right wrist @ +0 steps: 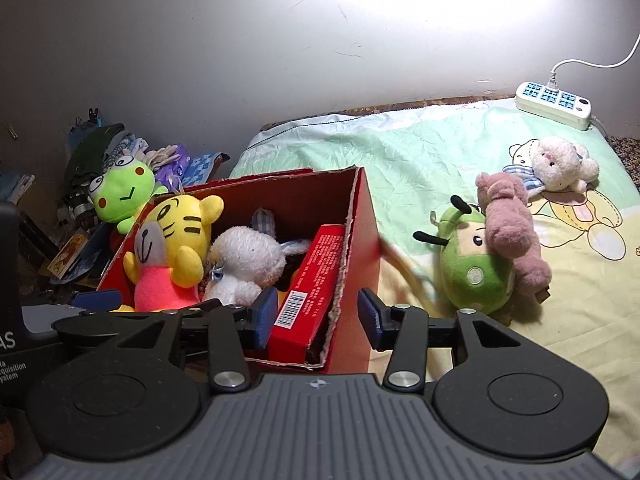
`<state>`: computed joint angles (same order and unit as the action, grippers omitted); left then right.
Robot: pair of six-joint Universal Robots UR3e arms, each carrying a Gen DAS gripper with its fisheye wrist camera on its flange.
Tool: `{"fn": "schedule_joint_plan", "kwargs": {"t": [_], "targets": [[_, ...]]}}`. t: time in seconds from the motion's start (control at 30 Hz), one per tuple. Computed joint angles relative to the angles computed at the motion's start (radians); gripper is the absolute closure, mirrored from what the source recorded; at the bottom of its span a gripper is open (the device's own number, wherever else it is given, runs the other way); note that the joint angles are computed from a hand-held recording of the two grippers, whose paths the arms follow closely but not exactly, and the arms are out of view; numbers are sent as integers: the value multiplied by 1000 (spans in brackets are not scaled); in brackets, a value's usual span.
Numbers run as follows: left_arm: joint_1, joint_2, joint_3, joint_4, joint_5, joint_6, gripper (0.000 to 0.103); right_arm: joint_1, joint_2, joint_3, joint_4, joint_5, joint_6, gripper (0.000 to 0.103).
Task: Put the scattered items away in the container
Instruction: 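Move the right gripper across the bed toward the cream bear plush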
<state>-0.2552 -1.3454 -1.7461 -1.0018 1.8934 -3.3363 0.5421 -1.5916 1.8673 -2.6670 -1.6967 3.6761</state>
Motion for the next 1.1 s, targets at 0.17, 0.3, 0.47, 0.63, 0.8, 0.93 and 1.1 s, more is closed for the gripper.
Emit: {"fn": "schedule_joint_plan", "kwargs": {"t": [0.17, 0.3, 0.47, 0.63, 0.8, 0.93, 1.1], "targets": [[-109, -78, 84, -33, 68, -87, 1, -92, -114, 112, 8, 58, -39, 55], [-182, -141, 150, -68, 101, -150, 1, -162, -197, 187, 29, 113, -79, 55], [-260, -209, 225, -102, 140, -212, 1, -252, -293, 258, 66, 193, -138, 54], [-321, -271, 294, -122, 172, -257, 1, -363, -386, 314, 120, 271, -195, 54], [-390, -352, 374, -112, 198, -273, 1, -519, -516, 387, 202, 359, -286, 54], [-426, -433, 459, -118, 172, -276, 1, -691, -654, 445, 323, 447, -392, 54], [-456, -522, 536, -104, 117, -265, 1, -921, -805, 496, 517, 551, -549, 54]]}}
